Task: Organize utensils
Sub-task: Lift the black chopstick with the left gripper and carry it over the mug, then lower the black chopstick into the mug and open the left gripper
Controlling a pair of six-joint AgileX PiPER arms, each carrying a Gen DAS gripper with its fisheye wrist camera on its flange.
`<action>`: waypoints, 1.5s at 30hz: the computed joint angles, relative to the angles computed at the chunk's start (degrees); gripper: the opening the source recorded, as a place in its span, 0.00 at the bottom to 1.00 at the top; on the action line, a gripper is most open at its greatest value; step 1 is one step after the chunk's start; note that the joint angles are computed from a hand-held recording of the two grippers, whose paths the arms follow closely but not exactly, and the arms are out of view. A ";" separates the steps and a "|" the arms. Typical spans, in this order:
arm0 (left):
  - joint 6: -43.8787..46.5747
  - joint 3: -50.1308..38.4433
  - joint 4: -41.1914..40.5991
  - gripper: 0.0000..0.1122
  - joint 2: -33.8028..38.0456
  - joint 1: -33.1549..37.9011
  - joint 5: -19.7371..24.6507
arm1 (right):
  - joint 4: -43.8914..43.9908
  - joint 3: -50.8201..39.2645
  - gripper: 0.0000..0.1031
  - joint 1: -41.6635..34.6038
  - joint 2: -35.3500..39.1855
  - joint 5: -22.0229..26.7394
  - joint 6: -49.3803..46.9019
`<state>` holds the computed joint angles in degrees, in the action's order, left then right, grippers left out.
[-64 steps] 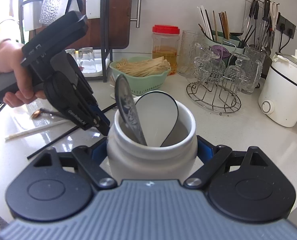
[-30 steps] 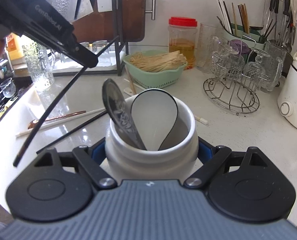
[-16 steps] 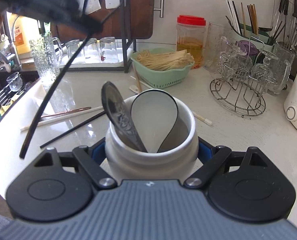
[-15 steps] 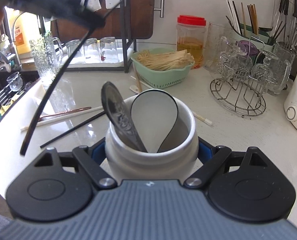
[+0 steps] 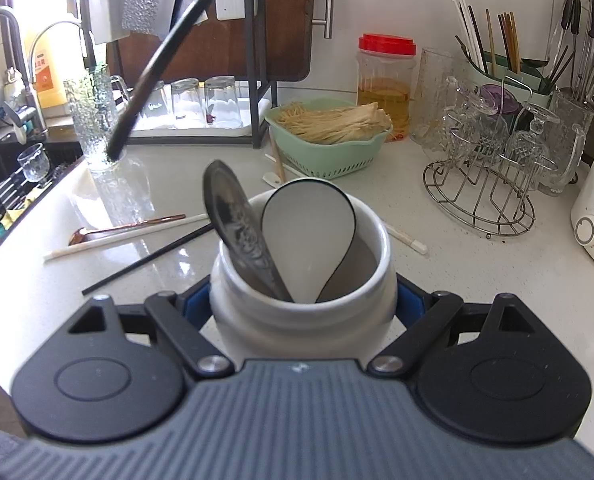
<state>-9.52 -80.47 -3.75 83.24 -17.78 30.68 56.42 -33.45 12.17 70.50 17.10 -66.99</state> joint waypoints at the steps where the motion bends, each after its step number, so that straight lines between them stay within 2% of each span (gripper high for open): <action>1: 0.27 -0.83 -0.33 0.04 0.45 -0.46 -0.31 | 0.54 0.10 0.88 -0.04 -0.03 0.00 -0.65; 12: -1.38 -5.21 2.48 0.04 5.22 -7.44 -5.11 | 2.98 0.33 0.88 -0.49 0.01 0.28 -3.42; 17: -0.07 -3.61 0.40 0.04 6.72 -8.58 -7.11 | 5.21 0.70 0.88 -0.87 -0.04 0.42 -5.93; 21: 2.88 0.32 -3.19 0.04 6.65 -8.73 -10.88 | 6.71 0.88 0.88 -1.24 0.02 0.65 -7.60; 24: 2.96 2.61 -2.76 0.04 6.63 -9.32 -12.27 | 7.75 1.07 0.88 -1.43 -0.04 0.76 -8.77; 30: -0.35 5.35 -0.10 0.04 6.56 -9.95 -12.27 | 9.17 1.18 0.88 -1.90 0.01 1.15 -10.48; 45: -9.33 8.71 7.61 0.04 4.30 -11.44 -8.89 | 11.32 1.06 0.88 -2.38 0.36 1.86 -13.25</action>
<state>-18.85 -71.76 3.86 87.54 -29.22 21.79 67.75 -32.38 9.79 70.86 18.96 -80.24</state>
